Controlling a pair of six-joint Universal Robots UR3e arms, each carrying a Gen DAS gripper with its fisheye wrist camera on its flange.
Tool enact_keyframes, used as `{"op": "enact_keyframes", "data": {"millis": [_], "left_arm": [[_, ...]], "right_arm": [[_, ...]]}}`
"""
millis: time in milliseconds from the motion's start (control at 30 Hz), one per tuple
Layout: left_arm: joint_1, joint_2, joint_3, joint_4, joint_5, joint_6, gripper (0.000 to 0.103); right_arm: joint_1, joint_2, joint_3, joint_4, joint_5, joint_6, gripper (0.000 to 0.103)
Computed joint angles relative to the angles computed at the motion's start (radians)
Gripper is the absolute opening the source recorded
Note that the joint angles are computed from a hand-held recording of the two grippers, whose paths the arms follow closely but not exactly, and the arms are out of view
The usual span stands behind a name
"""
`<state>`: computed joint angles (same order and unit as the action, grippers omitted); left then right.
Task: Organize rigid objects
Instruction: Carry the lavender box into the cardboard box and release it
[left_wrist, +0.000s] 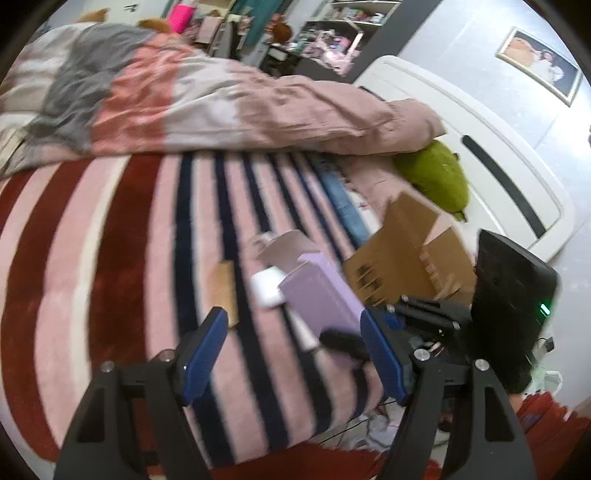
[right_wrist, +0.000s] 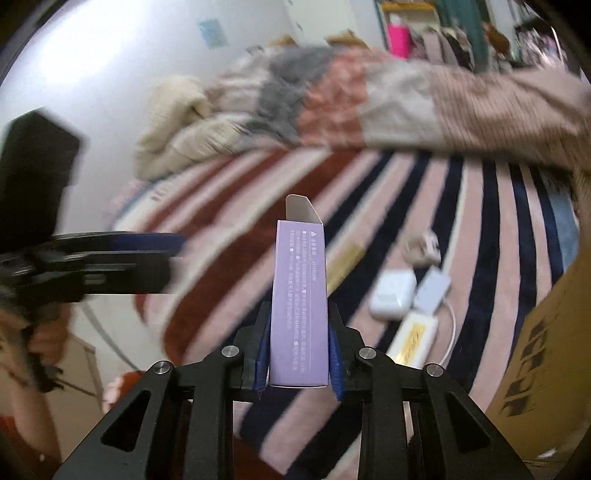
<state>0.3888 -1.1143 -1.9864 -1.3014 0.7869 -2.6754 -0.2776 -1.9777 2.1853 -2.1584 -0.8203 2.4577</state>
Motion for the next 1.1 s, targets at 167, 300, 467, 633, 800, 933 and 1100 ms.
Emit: {"op": "enact_keyframes", "data": {"millis": [167,300,467,633,800,933,1100], "left_arm": [[-0.216,-0.218,0.188,0.185,0.005,-0.200,0.071],[-0.381,-0.399,0.380,0.250,0.043,-0.295,0.050],[-0.558,-0.630,0.660,0.256,0.101,-0.392,0.048],[-0.689,-0.878,0.996,0.144,0.149,-0.437,0.048],[-0.776,-1.123,1.372,-0.063,0.201,-0.441,0.048],[-0.814,-1.266,1.617,-0.217,0.238,-0.440,0.048],[-0.844,-1.256,1.627,-0.211,0.347,-0.437,0.069]], "right_arm": [[-0.160,-0.178,-0.077,0.330,0.123,-0.196,0.022],[-0.386,-0.257,-0.179,0.699,0.197,-0.450,0.022],[-0.620,-0.221,-0.329,1.032,0.215,-0.692,0.022],[-0.725,-0.113,-0.418,1.083,0.175,-0.727,0.022],[-0.754,-0.013,-0.448,0.979,0.081,-0.642,0.022],[-0.757,0.018,-0.431,0.907,0.013,-0.597,0.022],[-0.736,-0.010,-0.386,0.801,-0.034,-0.550,0.024]]}}
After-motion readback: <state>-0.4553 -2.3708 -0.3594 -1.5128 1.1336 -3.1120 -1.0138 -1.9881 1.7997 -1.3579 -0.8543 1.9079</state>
